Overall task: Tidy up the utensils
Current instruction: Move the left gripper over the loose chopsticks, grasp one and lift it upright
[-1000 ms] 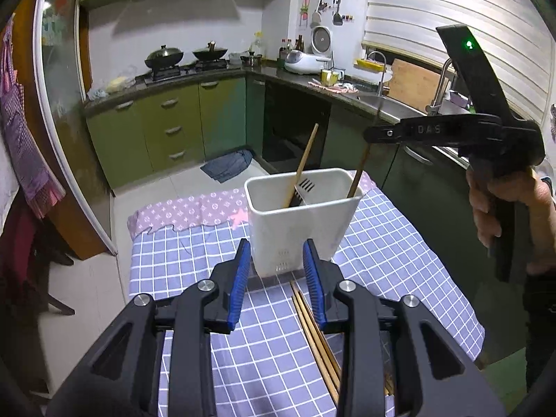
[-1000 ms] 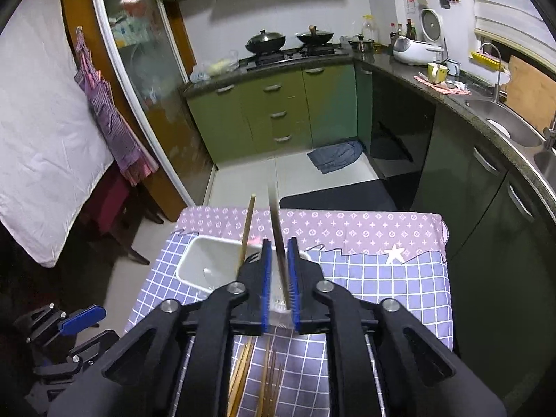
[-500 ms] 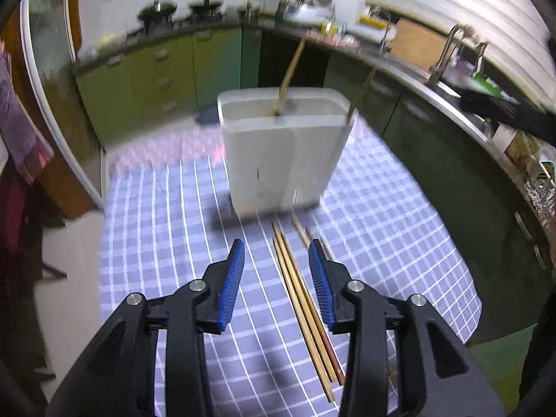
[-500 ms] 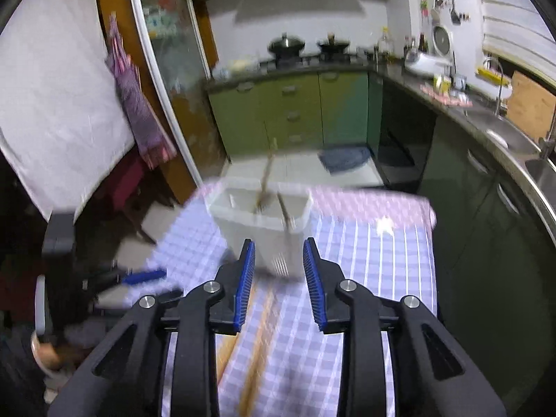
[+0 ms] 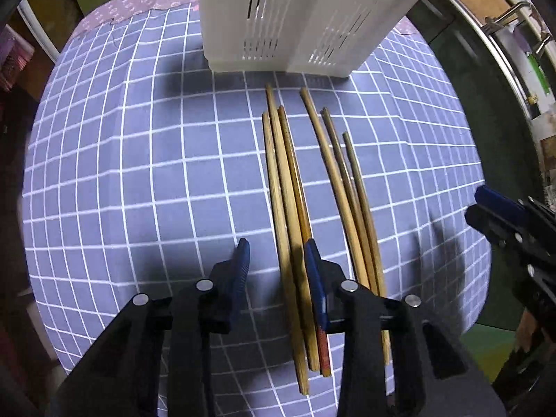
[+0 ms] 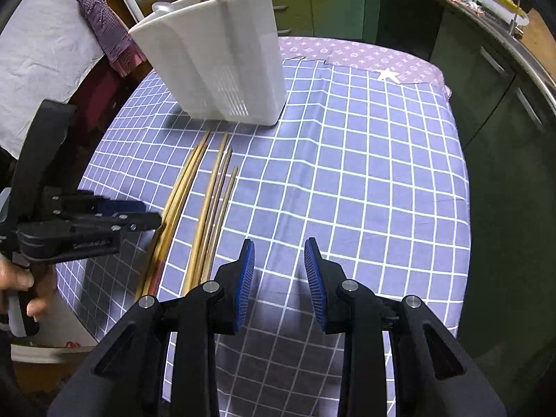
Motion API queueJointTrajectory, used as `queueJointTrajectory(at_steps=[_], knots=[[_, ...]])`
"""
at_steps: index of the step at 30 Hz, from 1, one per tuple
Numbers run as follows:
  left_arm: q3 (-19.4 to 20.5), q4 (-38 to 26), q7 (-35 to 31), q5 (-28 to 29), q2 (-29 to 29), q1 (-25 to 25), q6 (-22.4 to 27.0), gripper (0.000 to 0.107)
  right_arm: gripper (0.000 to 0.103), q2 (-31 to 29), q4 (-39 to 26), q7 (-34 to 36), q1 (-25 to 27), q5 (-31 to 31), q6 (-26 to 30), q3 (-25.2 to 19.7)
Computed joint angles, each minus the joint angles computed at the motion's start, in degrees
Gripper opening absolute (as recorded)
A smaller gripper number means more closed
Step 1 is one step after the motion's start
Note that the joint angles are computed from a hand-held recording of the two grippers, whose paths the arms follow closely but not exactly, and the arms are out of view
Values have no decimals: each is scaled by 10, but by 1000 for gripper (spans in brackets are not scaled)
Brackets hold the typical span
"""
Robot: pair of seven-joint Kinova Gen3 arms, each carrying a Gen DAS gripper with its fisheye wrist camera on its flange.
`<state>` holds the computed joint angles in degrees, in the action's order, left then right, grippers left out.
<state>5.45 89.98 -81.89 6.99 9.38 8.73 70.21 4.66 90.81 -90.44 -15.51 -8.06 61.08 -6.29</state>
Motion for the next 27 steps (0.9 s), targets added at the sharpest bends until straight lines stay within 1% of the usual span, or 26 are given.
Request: queueJointTrajectory(at_steps=[2, 6, 10, 17, 24, 25, 27], knots=[[2, -6, 18, -22, 6, 11, 1, 29, 31, 1, -3, 4, 1, -3, 3, 0], [3, -30, 38, -45, 23, 24, 18, 29, 31, 5, -7, 16, 9, -13, 5, 4], [2, -45, 47, -54, 38, 29, 32, 25, 31, 6, -6, 26, 17, -25, 7, 7], [4, -73, 66, -68, 65, 48, 46, 25, 31, 8, -4, 30, 20, -29, 11, 7], [5, -103, 95, -99, 89, 80, 66, 24, 31, 8, -2, 35, 21, -32, 13, 7], [5, -106, 98, -101, 91, 82, 68, 22, 31, 9, -3, 35, 20, -31, 14, 7], [6, -109, 98, -101, 92, 85, 72, 14, 31, 10, -3, 34, 20, -30, 15, 7]])
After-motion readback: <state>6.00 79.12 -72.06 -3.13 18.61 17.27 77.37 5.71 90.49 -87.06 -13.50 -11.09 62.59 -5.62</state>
